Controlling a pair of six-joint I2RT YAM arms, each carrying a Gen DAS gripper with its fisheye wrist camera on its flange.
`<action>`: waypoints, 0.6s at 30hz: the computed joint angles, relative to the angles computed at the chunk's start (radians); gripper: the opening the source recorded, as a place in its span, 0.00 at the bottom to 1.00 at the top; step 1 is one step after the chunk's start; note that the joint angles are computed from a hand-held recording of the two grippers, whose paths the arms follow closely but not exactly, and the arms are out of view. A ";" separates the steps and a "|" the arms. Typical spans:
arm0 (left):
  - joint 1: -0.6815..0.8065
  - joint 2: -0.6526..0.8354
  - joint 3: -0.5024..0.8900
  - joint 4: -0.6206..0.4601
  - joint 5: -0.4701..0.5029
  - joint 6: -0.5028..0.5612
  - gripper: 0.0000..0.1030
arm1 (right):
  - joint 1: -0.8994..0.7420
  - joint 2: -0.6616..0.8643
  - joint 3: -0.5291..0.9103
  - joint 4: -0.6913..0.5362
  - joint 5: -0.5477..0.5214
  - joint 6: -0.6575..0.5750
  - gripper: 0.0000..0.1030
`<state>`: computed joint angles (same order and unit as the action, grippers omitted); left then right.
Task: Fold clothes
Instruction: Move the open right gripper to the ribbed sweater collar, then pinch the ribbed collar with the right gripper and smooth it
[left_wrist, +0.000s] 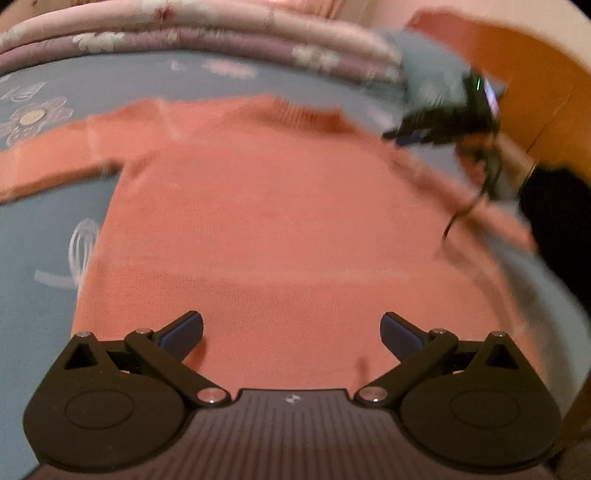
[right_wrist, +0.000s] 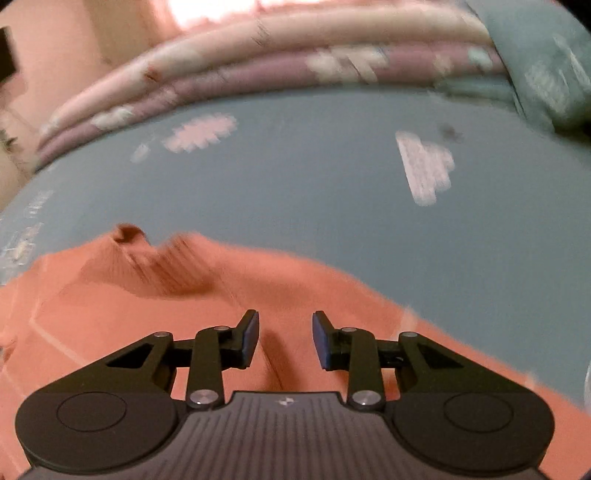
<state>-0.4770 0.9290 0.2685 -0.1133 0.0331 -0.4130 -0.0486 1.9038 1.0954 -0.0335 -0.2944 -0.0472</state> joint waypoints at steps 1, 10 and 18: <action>0.024 0.035 0.013 0.030 0.020 0.011 0.98 | 0.002 0.001 0.021 0.006 -0.001 -0.016 0.35; 0.040 0.348 0.082 0.193 0.055 0.055 0.98 | 0.157 0.305 0.557 -0.236 0.016 -0.113 0.35; 0.116 0.352 0.043 0.252 0.136 0.124 0.99 | 0.226 0.581 0.995 -0.635 0.135 -0.338 0.35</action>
<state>-0.3614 1.2813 0.3112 0.1391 0.1690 -0.2891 0.1770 2.4844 2.0900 -0.6684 -0.1595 -0.3856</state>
